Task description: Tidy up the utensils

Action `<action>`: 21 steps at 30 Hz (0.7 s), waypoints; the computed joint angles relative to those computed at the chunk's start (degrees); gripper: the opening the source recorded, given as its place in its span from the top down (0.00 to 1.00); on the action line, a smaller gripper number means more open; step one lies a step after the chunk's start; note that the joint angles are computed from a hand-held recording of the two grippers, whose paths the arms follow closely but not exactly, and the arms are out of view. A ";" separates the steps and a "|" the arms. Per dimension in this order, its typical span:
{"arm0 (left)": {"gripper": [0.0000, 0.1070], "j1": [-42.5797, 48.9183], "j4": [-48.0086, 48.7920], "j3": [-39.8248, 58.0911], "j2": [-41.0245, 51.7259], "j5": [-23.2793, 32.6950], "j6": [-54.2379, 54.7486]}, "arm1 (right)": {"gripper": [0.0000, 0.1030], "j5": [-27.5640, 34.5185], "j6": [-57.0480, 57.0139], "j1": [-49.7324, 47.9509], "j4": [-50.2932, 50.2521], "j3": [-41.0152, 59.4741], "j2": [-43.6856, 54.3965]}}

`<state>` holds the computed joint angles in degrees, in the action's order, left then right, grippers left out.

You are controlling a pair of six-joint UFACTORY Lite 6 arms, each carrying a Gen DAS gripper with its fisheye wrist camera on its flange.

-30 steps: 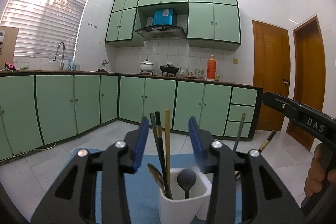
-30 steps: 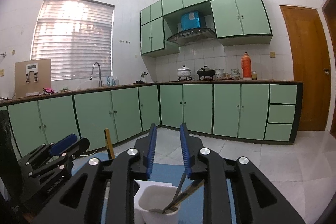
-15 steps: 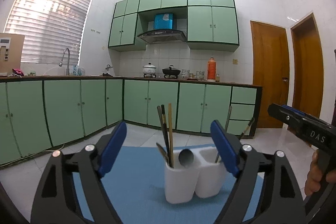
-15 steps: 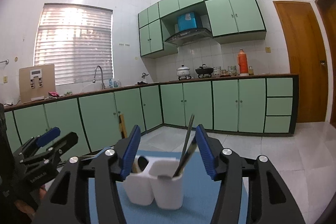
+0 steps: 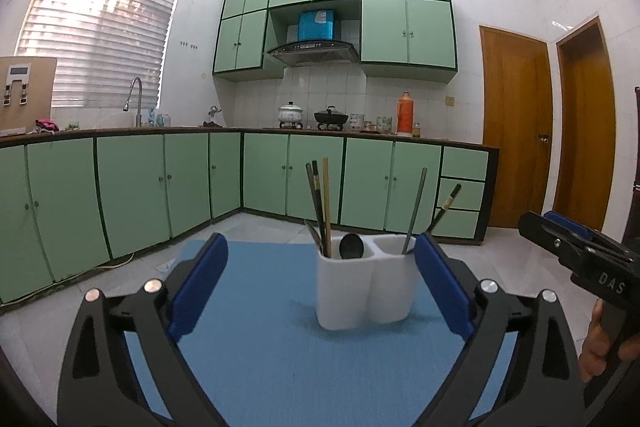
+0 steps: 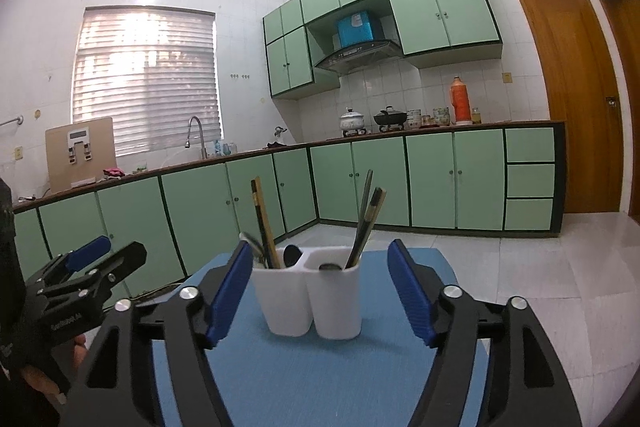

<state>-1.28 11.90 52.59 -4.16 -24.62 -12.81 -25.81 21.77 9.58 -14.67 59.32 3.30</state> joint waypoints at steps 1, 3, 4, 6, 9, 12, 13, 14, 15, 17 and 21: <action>0.12 0.03 -0.23 -0.67 -0.79 0.58 0.23 | 0.28 0.01 -1.65 0.33 1.52 -1.24 -1.03; 0.10 0.40 0.85 -2.12 -2.44 2.03 -0.85 | 0.24 0.14 -3.01 0.80 2.89 -2.94 -2.42; 0.10 0.67 1.75 -2.69 -3.17 2.82 -1.81 | 0.22 0.24 -2.60 0.93 2.68 -3.94 -3.23; 0.09 1.04 2.83 -3.60 -4.44 4.25 -3.06 | 0.21 1.01 -2.66 1.34 3.01 -5.35 -4.44; 0.09 1.50 4.78 -4.86 -6.20 6.05 -4.89 | 0.18 2.52 -5.03 2.14 5.67 -6.56 -5.46; 0.09 2.20 9.42 -6.07 -8.21 7.96 -9.12 | 0.17 5.06 -5.50 2.73 6.25 -7.10 -6.33; 0.09 2.63 12.95 -6.37 -8.85 8.46 -12.45 | 0.17 5.35 -5.71 2.82 6.42 -7.52 -6.63; 0.09 2.71 14.08 -6.92 -9.44 8.77 -13.52 | 0.17 6.38 -6.17 3.08 6.86 -7.64 -7.07; 0.09 2.74 15.52 -7.12 -9.97 9.46 -15.02 | 0.16 7.07 -6.37 3.38 7.01 -7.96 -7.54; 0.09 3.28 21.94 -7.75 -11.20 10.61 -21.32 | 0.16 8.21 -6.27 3.75 6.79 -8.93 -8.78; 0.09 2.56 25.48 -9.22 -13.26 12.55 -24.97 | 0.16 10.79 -6.51 4.92 6.53 -9.86 -10.84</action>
<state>1.28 37.39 43.38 -17.42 -12.07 -37.77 -15.02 15.26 14.51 -8.14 49.46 -7.54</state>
